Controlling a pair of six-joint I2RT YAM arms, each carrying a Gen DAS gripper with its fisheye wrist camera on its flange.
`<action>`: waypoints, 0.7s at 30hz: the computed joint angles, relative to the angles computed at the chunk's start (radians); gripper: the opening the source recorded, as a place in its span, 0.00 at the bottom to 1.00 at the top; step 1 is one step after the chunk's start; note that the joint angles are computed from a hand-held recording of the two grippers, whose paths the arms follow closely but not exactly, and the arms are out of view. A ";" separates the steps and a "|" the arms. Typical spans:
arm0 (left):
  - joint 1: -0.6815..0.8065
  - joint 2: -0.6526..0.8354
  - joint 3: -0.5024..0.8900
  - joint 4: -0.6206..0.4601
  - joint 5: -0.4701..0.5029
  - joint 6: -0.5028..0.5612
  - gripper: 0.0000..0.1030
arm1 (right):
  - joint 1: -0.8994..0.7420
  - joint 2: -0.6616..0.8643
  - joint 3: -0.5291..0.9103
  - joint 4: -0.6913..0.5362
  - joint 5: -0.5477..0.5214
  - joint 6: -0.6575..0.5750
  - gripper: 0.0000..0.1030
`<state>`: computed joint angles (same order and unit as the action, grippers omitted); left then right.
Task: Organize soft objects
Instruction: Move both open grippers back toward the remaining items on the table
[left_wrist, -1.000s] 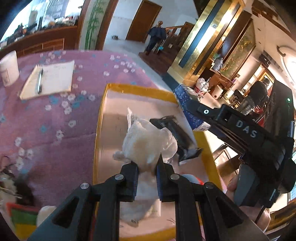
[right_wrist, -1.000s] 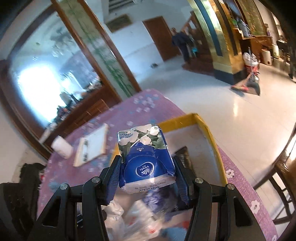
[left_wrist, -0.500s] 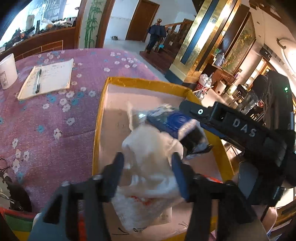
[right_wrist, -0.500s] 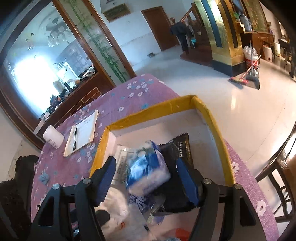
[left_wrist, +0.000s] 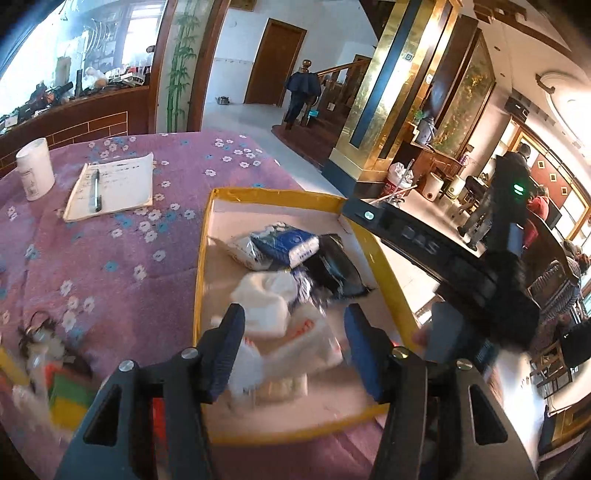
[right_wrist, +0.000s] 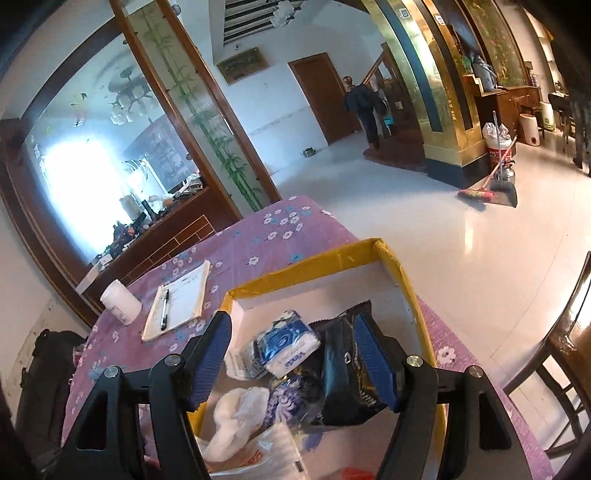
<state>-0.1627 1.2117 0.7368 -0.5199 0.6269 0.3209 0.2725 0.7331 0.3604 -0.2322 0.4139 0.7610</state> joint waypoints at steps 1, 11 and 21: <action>0.014 -0.013 -0.002 -0.023 0.007 0.020 0.57 | 0.024 -0.009 0.005 -0.019 0.008 0.011 0.71; 0.412 -0.157 -0.032 -0.423 0.198 0.543 0.61 | 0.680 0.072 0.062 -0.204 0.360 0.363 0.71; 0.981 0.215 0.095 -0.735 0.234 1.235 0.62 | 0.990 0.428 0.154 -0.089 0.409 0.466 0.71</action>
